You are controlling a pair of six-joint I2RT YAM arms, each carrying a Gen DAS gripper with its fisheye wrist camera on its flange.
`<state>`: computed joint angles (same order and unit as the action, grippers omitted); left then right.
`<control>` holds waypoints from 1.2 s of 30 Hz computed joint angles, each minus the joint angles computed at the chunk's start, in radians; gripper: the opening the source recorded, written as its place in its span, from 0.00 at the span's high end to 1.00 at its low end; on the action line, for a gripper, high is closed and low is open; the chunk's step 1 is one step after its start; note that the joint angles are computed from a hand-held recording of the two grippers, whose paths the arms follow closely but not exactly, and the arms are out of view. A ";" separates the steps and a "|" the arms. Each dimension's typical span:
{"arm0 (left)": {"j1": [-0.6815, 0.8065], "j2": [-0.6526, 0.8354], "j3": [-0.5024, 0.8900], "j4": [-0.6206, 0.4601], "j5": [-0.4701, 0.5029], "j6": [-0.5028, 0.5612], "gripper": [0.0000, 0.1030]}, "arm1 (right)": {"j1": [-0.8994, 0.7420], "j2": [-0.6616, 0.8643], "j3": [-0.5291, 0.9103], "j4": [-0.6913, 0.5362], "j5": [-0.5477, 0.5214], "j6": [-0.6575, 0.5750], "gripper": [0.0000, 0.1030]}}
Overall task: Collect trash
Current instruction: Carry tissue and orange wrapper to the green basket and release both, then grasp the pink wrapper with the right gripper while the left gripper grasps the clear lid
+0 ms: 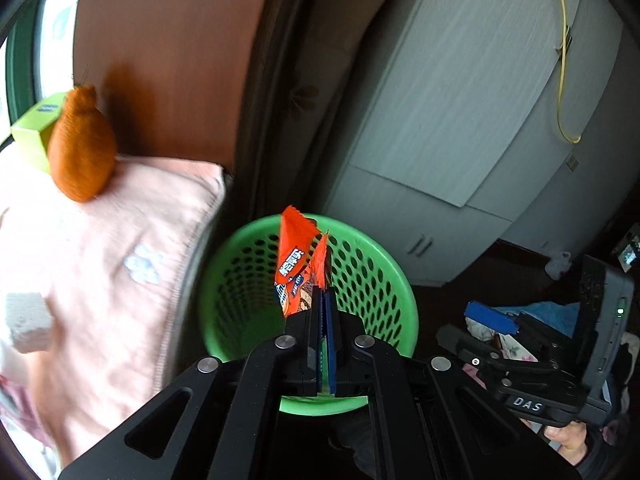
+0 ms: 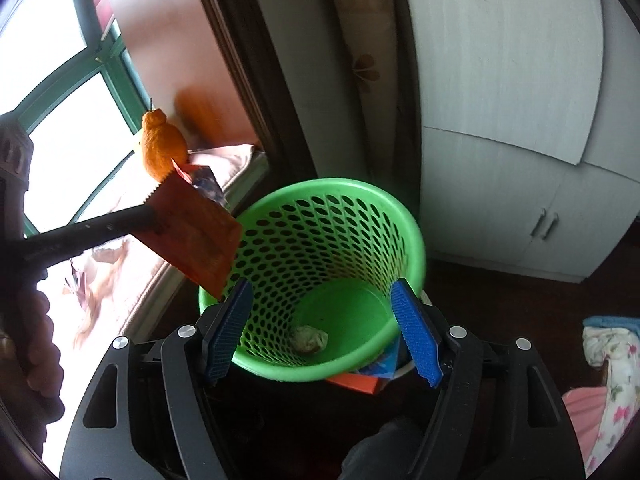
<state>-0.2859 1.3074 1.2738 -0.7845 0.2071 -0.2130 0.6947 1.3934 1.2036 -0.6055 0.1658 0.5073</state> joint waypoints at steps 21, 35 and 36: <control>0.201 -0.238 -0.068 -0.132 -0.043 0.014 0.50 | 0.096 0.061 0.104 -0.015 -0.004 -0.023 0.26; 0.966 -0.291 -0.031 -0.329 0.268 0.346 0.49 | 0.261 0.363 0.465 -0.074 -0.082 -0.103 0.25; 1.012 -0.285 -0.028 -0.336 0.282 0.372 0.49 | 0.274 0.390 0.499 -0.081 -0.085 -0.110 0.25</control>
<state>0.7257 1.0219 1.2457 -1.1209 0.4895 0.1588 0.9687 1.7837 1.7026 -0.6869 0.0807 0.3969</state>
